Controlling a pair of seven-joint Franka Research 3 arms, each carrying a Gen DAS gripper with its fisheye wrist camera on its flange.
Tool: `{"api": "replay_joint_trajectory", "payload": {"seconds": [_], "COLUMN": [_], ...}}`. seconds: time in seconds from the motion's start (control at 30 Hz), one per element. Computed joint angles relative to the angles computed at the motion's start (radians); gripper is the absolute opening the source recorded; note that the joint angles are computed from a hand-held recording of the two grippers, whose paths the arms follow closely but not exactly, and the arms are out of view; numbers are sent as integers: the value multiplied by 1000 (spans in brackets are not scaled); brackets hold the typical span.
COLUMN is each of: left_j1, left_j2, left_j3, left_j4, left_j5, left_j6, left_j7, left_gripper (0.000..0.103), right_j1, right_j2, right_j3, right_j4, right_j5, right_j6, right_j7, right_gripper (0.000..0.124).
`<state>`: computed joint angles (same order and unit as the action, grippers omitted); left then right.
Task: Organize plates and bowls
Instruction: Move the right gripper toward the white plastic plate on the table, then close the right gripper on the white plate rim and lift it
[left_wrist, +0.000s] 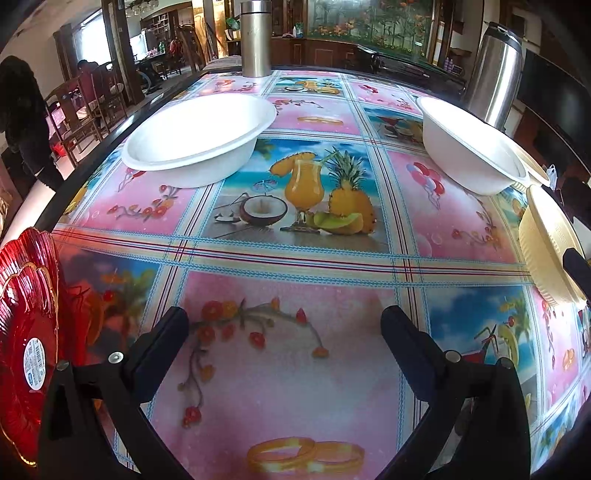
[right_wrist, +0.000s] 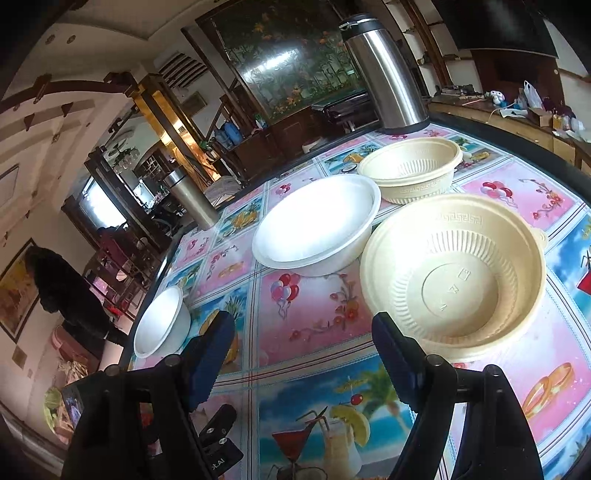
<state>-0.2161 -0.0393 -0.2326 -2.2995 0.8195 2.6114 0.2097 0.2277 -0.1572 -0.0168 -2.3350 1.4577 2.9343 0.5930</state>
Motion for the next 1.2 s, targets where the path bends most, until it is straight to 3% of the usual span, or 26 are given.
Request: {"api": "replay_joint_trajectory", "payload": {"seconds": [0.1, 0.17, 0.23, 0.33, 0.4, 0.47, 0.5, 0.57, 0.63, 0.7, 0.77, 0.87, 1.07, 1.2], "left_j1": [8, 20, 26, 44, 64, 80, 85, 52, -66, -190, -255, -261, -196, -145], "left_j2": [-9, -31, -82, -193, -262, -299, -307, -303, -271, -218, -153, -61, 17, 45], "left_j3": [12, 10, -11, -32, -18, 23, 54, 169, 335, 488, 586, 637, 596, 554], "left_j4": [-13, -16, -12, -23, -35, -34, -37, -45, -33, 19, 83, 161, 215, 239], "left_j5": [-36, 20, 110, 193, 191, 117, 71, -109, -411, -712, -963, -1229, -1468, -1545], "left_j6": [60, 78, 32, -6, 17, 41, 69, 152, 183, 138, 61, -48, -121, -158], "left_j7": [36, -10, -58, -84, -37, 88, 155, 364, 662, 936, 1132, 1274, 1392, 1409], "left_gripper": [103, 103, 103, 103, 103, 103, 103, 103, 103, 103, 103, 103, 103, 103], "right_j1": [-4, -3, -1, 0, 3, 7, 5, 1, -1, -4, -11, -39, -81, -109], "right_j2": [1, -1, -6, -14, -12, 6, 25, 82, 148, 236, 324, 436, 516, 556], "right_j3": [-4, -3, 3, 1, -5, -5, -5, 3, 18, 39, 58, 91, 134, 155], "right_j4": [-2, -1, 2, 26, 67, 124, 162, 245, 325, 415, 497, 596, 655, 701], "right_j5": [-9, 6, 3, -55, -90, -134, -179, -267, -303, -380, -444, -451, -452, -431], "right_j6": [-18, -14, 7, -30, -79, -131, -178, -269, -333, -403, -465, -557, -586, -648], "right_j7": [22, 19, 23, 59, 74, 102, 135, 219, 281, 390, 518, 635, 681, 670], "right_gripper": [79, 79, 79, 80, 80, 84, 86, 87, 87, 87, 87, 83, 82, 81]}}
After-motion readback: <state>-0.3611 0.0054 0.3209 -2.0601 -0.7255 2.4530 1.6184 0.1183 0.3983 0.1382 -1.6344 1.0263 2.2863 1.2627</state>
